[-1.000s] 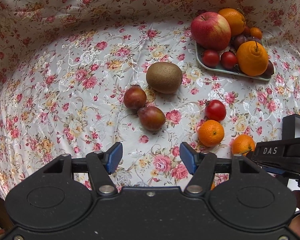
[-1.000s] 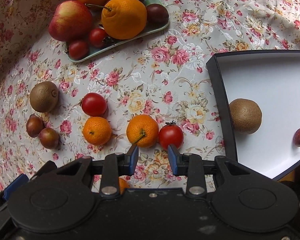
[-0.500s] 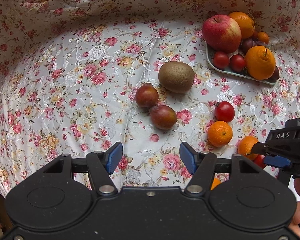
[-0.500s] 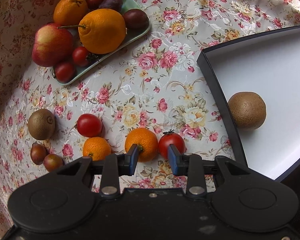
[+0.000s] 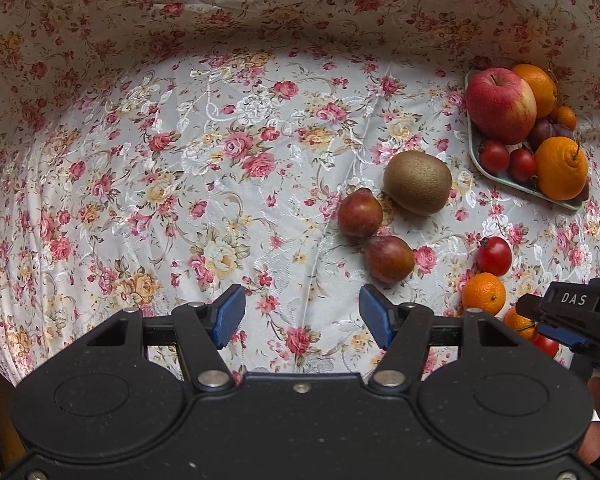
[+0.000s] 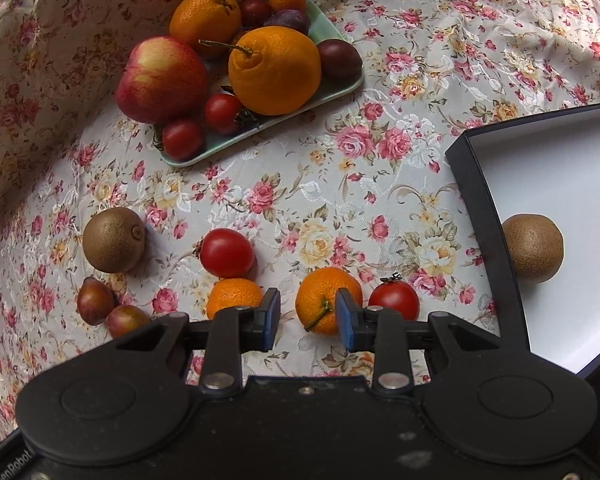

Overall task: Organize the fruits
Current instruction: 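Move both open tools back toward the loose fruit on the cloth, then grasp a tangerine with the right tool while the left tool grasps another kiwi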

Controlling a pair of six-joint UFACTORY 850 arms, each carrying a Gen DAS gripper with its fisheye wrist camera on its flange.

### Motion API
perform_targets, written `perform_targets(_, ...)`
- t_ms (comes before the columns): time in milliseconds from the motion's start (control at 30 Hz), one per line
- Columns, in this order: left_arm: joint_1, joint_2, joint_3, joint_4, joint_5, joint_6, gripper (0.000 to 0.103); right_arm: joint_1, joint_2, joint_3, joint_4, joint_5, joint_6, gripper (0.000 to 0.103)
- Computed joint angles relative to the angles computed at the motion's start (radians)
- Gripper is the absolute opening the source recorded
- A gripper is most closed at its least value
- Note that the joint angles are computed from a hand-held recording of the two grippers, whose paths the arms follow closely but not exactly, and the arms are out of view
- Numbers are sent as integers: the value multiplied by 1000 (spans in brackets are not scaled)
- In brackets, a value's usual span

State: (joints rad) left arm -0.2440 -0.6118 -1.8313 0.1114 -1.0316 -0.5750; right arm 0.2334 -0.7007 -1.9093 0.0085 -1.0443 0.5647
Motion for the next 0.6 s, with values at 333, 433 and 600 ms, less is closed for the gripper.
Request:
perform_targets(333,21,5,17,7,-2,-6,67,28,-15,-23,42,37,-7,33)
perform_targets(433,22,7,21,8,-1,-5,67,42,-41,-52,45,14,-17,33)
perform_targets(600,29,13,34,10,4,-4,67,75,-59,-59,-46,15,49,34)
